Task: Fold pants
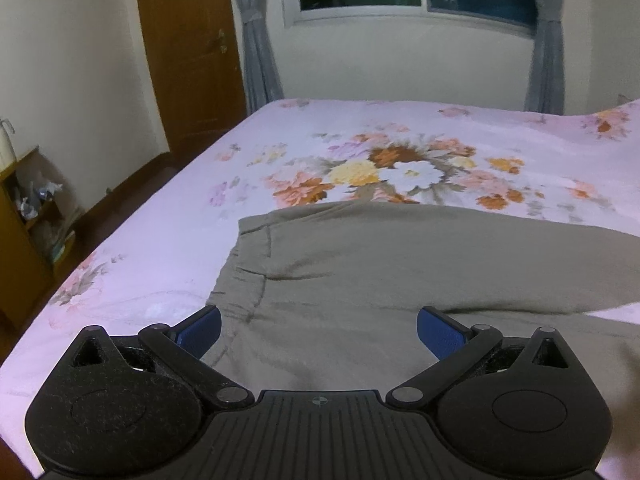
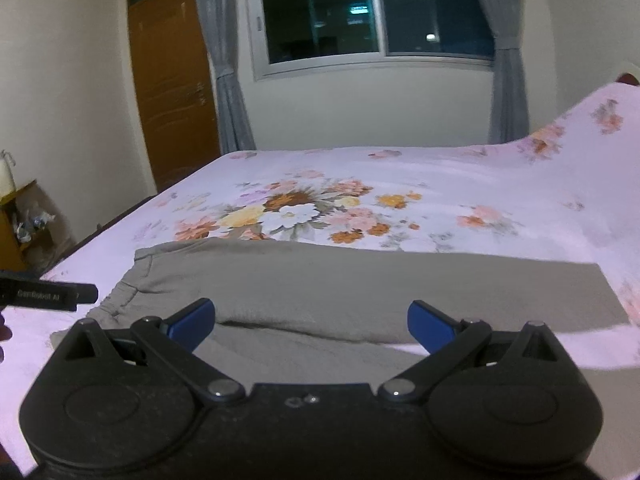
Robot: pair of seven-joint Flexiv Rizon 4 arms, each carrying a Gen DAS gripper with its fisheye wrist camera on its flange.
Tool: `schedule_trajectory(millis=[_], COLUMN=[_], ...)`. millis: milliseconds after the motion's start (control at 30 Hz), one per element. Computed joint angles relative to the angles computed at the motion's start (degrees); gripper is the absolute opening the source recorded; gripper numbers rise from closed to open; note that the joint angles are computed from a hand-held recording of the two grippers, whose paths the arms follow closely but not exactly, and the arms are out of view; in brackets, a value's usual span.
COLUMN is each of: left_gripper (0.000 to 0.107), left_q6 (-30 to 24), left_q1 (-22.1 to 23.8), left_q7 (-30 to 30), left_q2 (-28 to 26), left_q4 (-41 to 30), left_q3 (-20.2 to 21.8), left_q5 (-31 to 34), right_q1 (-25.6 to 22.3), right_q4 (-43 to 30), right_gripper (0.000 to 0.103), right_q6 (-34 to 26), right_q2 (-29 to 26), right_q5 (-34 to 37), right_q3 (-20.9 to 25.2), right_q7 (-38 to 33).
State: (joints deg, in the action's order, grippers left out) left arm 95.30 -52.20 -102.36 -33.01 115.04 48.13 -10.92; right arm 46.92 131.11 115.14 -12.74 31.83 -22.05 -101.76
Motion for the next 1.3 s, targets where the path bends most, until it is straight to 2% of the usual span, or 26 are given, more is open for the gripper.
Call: schedule_trajectory(millis=[67,167,367,633,700,1000,1167,1300], left_gripper=[0.103,0.103,0.103,0.103,0.103,0.103,0.103,0.103], left_q6=[-0.1,-1.4,-5.7,-11.3,-13.0,-20.1,-19.5,-19.1], left_q1=[4.5,9.1,17.6,26.0,27.5,34.9,40.6,44.1], left_q7=[0.8,1.3,0.3,-2.1,-3.1,-5.4,-4.2,-3.9], left_q2=[-1.0,-3.8,-9.2,-16.2,-18.1,-24.4,-26.3,-27.1], left_q4=[-2.1,-6.2,-15.1,-25.9,-28.9,-39.9,-43.8,-45.5], left_q3=[-3.5,-6.3,-11.2,-15.1,-15.4,-18.7,-24.8,-29.3], left_q5=[-0.1,0.1,1.9,4.9,5.5,9.4,11.4,12.1], right_q1=[-4.3,-11.5,-20.9,-34.0,-37.0,-40.1,-39.2,-40.3], right_q4=[-2.0,-5.2,-11.8,-22.7,-26.7,-43.2,-52.8,-58.6], right_gripper=[0.103,0.103,0.100,0.098,0.094,0.095,0.095,0.095], right_q6=[-0.3,-1.0,-2.9,-8.6,-11.1,-20.3,-26.4,-30.8], right_q2=[-2.5,-6.2,-13.2,-22.4,-25.4,-36.8,-42.2,-45.4], right_q5=[-3.3,-9.9,-22.4,-38.4,-41.8,-50.2,-50.7,-49.9], right_q3=[3.5,9.2,15.1,24.6,27.0,29.4,27.8,30.1], right_q7=[1.5,4.8,9.9,16.8,18.3,18.0,16.9,14.6])
